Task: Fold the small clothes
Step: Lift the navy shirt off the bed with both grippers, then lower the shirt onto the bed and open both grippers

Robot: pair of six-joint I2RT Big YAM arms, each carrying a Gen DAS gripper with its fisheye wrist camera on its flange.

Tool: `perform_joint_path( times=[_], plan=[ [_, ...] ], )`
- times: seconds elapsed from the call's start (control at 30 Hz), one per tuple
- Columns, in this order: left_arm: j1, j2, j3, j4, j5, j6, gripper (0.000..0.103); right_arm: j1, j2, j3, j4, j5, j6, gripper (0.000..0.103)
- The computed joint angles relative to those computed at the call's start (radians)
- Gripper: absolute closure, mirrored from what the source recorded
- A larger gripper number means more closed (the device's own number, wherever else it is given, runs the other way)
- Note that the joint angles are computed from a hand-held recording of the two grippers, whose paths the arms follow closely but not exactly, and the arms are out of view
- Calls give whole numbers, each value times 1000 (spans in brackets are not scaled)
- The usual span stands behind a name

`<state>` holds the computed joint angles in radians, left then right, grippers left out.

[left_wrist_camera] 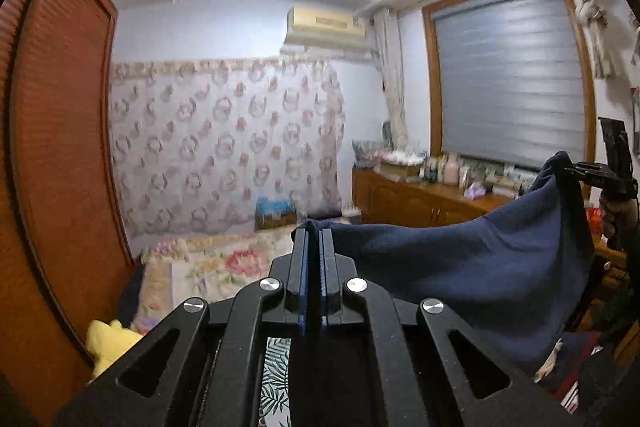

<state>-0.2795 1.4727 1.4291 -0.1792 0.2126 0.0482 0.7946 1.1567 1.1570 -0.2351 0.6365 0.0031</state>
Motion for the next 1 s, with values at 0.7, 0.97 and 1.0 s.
perform_joint_path(
  times=[0.7, 0.97, 1.0],
  plan=[
    [-38, 727, 772, -413, -145, 0, 98, -378, 689, 647, -337, -349, 110, 92],
    [-39, 792, 884, -535, -139, -28, 92, -395, 671, 650, -404, -387, 150, 79],
    [-36, 782, 866, -533, -117, -33, 76, -394, 679, 662, -413, -381, 150, 73]
  ],
)
